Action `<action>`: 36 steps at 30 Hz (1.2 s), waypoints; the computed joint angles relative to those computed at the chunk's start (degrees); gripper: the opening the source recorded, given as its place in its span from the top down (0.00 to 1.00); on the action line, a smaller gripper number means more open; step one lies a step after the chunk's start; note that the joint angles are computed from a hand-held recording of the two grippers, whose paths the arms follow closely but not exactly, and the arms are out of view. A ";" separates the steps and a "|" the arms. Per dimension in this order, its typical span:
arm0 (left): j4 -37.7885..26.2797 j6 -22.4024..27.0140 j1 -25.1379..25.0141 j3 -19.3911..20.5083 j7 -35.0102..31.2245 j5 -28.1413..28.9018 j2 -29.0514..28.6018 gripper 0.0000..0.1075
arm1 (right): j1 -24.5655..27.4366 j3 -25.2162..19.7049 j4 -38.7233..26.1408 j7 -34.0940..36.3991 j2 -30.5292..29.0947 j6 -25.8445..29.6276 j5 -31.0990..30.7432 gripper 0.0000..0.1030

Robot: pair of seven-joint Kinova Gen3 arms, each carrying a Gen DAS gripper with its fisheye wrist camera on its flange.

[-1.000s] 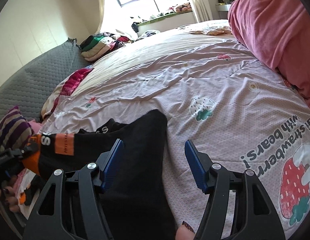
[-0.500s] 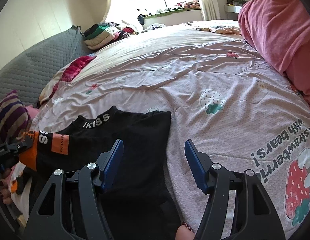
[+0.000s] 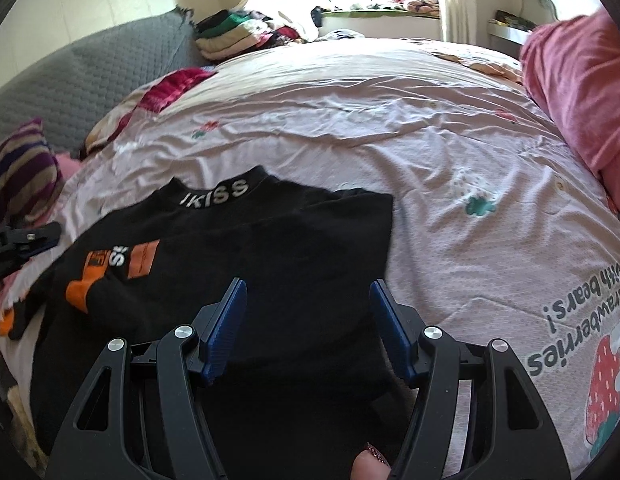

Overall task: Fold small clothes
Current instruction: 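Lay the cuff flat on the shirt body and open the left tool, then move the left tool to the orange cuff of the other sleeve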

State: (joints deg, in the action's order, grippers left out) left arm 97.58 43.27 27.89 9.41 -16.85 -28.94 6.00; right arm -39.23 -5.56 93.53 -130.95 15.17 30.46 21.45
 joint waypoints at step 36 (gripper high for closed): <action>2.11 5.32 2.51 -0.59 -1.64 0.97 1.60 0.50 | -4.24 0.19 -0.63 -0.80 0.98 1.73 3.21 0.06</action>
